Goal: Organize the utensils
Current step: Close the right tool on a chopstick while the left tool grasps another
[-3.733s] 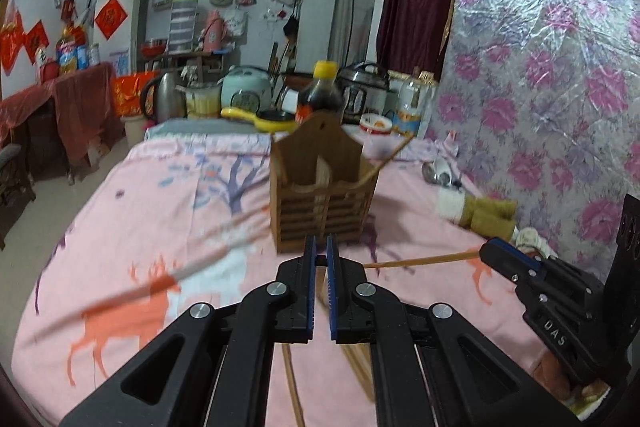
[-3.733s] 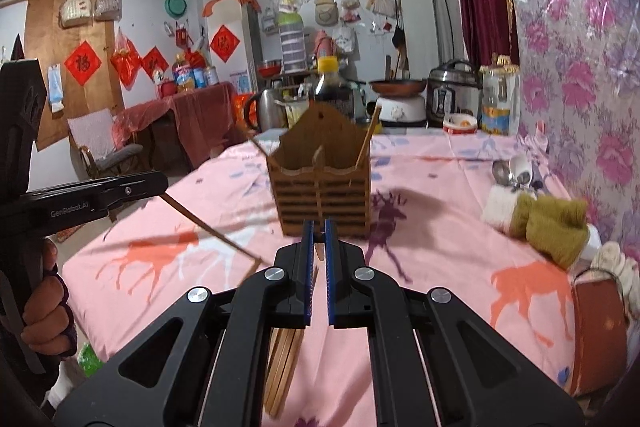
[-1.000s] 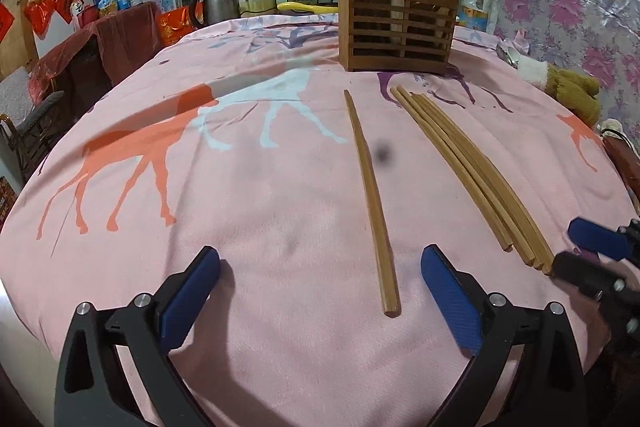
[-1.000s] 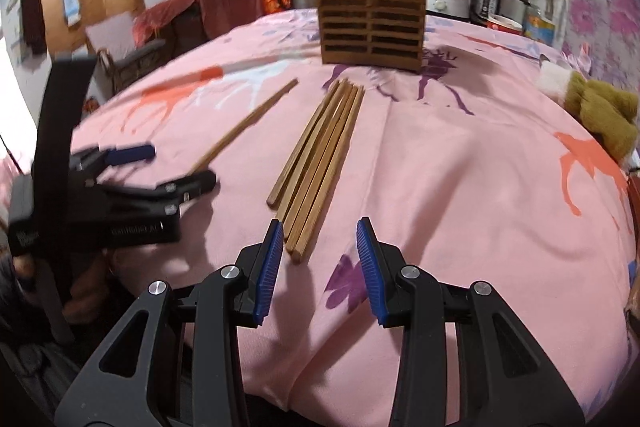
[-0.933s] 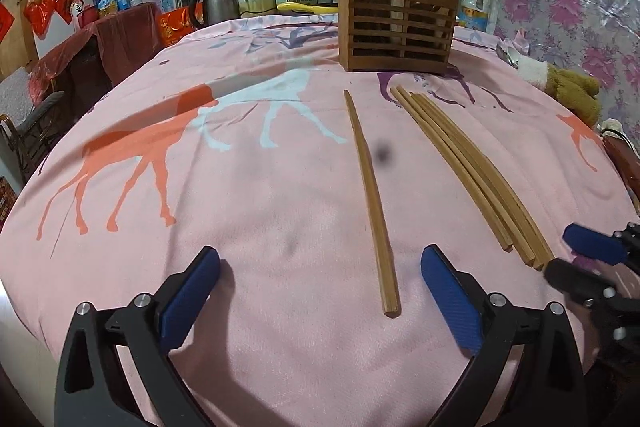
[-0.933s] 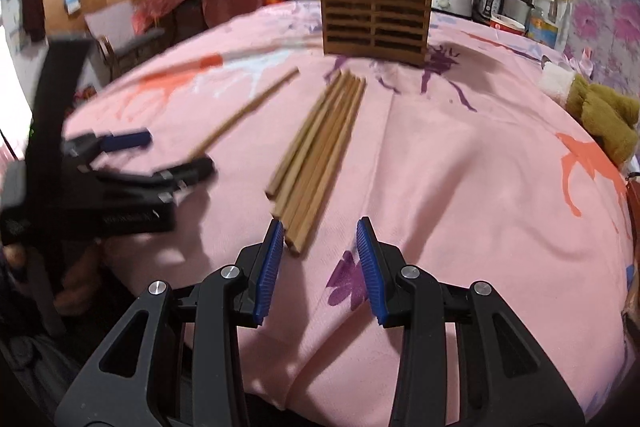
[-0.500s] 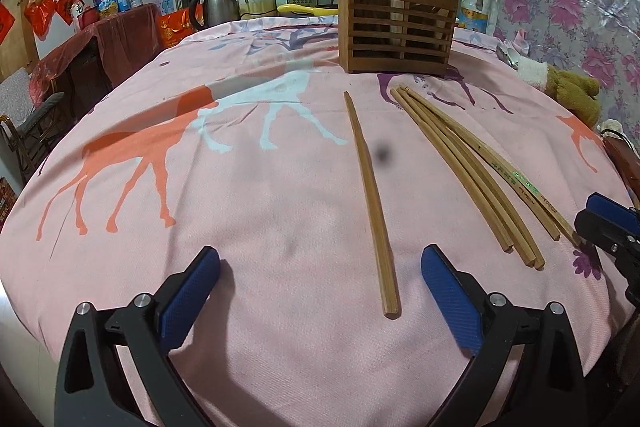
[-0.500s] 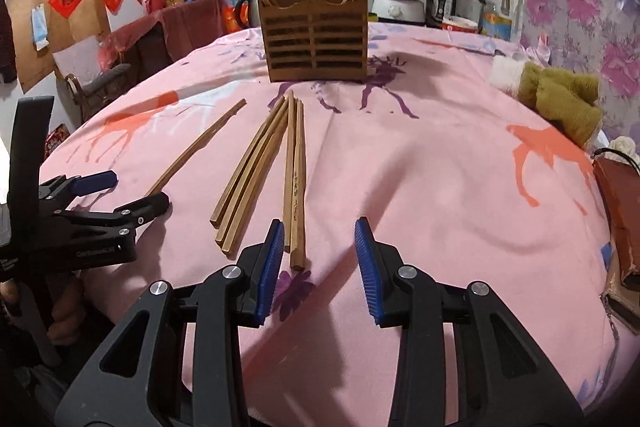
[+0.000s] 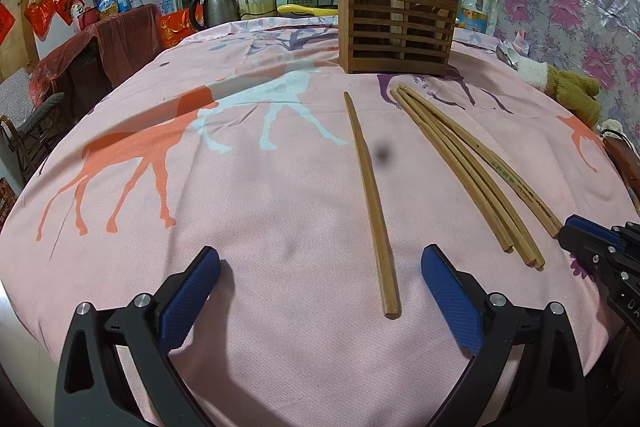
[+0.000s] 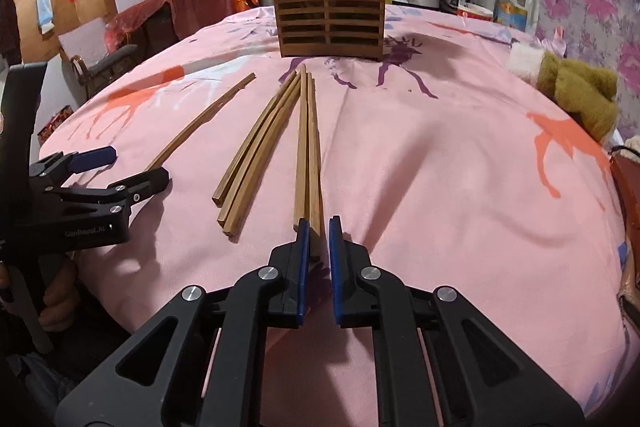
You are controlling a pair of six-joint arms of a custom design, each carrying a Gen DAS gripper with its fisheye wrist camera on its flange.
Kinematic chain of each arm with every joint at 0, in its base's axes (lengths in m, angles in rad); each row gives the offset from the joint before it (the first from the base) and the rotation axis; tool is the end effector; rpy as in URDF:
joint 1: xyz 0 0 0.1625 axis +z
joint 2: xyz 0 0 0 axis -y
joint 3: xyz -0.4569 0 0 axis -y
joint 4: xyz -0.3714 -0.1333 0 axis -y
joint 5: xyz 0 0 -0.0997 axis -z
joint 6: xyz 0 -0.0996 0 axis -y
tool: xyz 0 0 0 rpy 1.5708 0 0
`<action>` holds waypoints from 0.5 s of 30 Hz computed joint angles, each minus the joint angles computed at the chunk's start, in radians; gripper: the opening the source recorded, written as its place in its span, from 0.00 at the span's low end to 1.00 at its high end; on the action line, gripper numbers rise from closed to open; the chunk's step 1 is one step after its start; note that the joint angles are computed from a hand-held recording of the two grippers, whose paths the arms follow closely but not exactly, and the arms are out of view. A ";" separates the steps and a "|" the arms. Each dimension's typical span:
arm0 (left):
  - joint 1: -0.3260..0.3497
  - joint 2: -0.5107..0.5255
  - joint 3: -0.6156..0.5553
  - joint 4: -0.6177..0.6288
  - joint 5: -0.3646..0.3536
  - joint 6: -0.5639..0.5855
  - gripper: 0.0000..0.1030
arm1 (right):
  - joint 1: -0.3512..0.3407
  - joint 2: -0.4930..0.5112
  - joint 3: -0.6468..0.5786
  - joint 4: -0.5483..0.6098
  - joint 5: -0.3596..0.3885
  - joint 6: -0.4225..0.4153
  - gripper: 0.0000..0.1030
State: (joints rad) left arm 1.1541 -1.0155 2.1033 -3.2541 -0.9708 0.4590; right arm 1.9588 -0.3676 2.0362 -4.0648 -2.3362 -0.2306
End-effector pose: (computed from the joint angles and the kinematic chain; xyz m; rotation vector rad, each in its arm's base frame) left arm -0.0461 -0.5723 0.2097 0.8243 2.3066 -0.7322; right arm 0.2527 -0.4482 -0.0184 0.3061 -2.2565 1.0498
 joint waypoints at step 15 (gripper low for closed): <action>0.000 0.000 -0.001 0.001 0.000 0.000 0.96 | 0.018 0.037 -0.047 -0.028 -0.067 -0.054 0.08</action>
State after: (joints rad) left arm 1.1545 -1.0154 2.1024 -3.2531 -0.9711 0.4592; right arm 1.9771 -0.3308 1.9896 -4.0926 -2.4027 -0.2842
